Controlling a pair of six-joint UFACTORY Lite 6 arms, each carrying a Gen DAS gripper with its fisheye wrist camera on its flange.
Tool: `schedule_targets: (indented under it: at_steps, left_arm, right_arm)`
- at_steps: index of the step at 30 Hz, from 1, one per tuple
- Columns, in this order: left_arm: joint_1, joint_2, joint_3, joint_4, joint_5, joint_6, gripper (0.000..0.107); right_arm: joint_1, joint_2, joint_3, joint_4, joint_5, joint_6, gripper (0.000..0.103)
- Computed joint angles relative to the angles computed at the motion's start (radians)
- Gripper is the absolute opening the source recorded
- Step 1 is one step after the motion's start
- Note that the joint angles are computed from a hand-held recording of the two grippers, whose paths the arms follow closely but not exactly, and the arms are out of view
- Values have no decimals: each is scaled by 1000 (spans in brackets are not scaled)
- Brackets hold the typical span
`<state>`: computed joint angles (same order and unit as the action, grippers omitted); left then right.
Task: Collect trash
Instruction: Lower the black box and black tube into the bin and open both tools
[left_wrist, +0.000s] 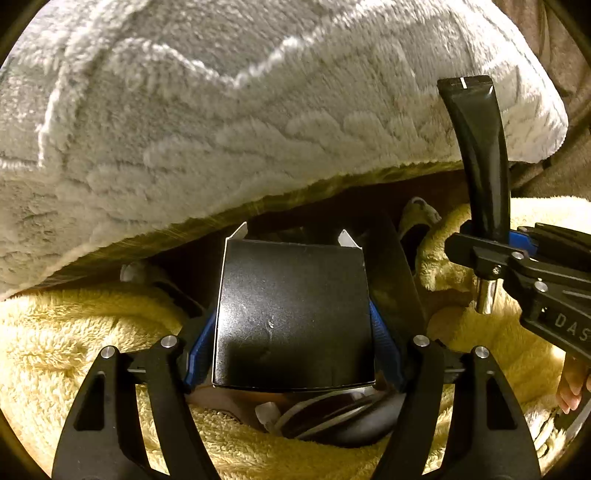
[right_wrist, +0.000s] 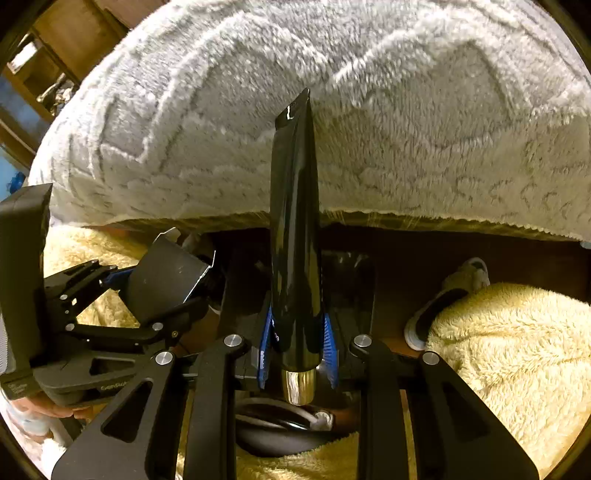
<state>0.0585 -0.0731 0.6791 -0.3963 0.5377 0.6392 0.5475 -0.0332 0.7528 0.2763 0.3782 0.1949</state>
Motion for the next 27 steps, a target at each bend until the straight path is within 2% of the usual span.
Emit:
schedule_targets:
  at_steps: [2,5,8,17,27]
  left_arm:
    - [-7,1,2,8,8,-13,69]
    - [-19,5,-14,-2,-9,-13,75]
    - [-24,19,9,-2,0,-17,79]
    - [-11,-14,59,20,73,-48,82]
    - [43,-126,161,-4,175,-35,83]
  right_arm:
    - [-14,17,24,-5,20,-1,28]
    - [-16,25,23,9,19,-10,32]
    - [-25,7,4,29,9,-34,51]
    - [-101,-26,20,69,51,-106,55]
    - [-165,-108,113,-32,118,-49,72]
